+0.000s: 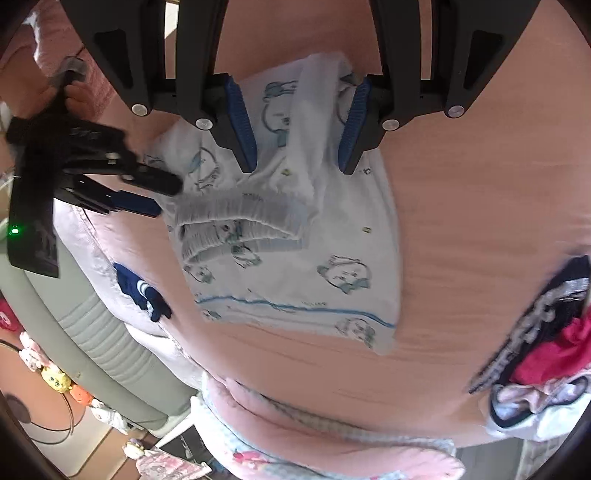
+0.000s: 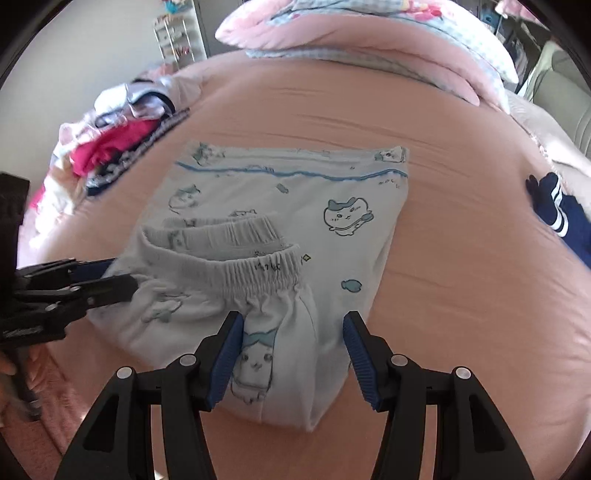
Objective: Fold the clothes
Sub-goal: 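Grasp the folded shorts edge with both grippers side by side, then lift the shorts with both grippers and fold them over in half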
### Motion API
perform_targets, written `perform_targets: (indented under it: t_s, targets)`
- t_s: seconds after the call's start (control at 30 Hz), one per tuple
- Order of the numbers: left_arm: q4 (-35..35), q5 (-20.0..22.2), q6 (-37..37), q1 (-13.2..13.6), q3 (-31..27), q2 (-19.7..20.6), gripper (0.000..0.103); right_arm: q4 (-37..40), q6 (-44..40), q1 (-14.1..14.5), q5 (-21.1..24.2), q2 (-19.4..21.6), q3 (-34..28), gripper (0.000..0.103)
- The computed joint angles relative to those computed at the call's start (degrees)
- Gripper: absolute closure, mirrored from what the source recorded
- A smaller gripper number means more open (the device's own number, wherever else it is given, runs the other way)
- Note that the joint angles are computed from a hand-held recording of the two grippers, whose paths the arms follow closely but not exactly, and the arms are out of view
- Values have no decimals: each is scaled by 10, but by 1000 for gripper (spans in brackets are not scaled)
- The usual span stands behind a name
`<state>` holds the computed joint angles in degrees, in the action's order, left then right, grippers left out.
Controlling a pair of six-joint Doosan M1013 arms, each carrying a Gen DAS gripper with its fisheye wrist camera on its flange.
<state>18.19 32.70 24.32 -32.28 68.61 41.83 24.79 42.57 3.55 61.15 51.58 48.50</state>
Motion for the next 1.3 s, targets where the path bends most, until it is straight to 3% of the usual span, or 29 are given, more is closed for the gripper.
perform_targets:
  t_s: [0.07, 0.1, 0.2, 0.37, 0.43, 0.6, 0.73, 0.8, 0.9, 0.97, 1.03, 1.13, 1.3]
  targets:
    - [8, 3, -5, -1, 0, 0, 85, 13, -17, 0, 3, -2, 4, 53]
    - [14, 0, -15, -2, 3, -3, 88, 20, -26, -1, 5, -3, 5, 65]
    - [45, -4, -30, -8, 6, -7, 89, 39, -50, -1, 11, -7, 10, 79]
    - [37, 9, -16, -8, -8, 3, 86, 34, -36, -2, 37, 7, -15, 79]
    - [19, 26, -5, -7, -20, 12, 87, 35, -24, -2, 47, 14, -29, 73]
    - [27, 29, 1, -9, -24, 15, 87, 41, -48, 2, -4, 0, -3, 70]
    - [19, 18, -8, -7, -16, 11, 87, 99, -75, -7, -34, -12, 17, 69]
    - [17, 16, -10, -6, -14, 10, 87, 106, -53, -11, 14, 5, -16, 63]
    - [17, 13, -12, -6, -15, 11, 87, 79, -21, -9, 84, 34, -66, 63]
    - [22, 11, -17, -6, -14, 11, 87, 75, -26, -8, 106, 42, -77, 65]
    - [39, 16, -28, -9, -15, 11, 87, 81, -53, -6, 88, 29, -52, 87]
    - [61, 15, -52, -13, -15, 9, 96, 85, -70, -3, 54, 11, -17, 93]
    - [150, -5, -131, -18, -3, -8, 97, 111, -61, -7, 38, 6, -11, 95]
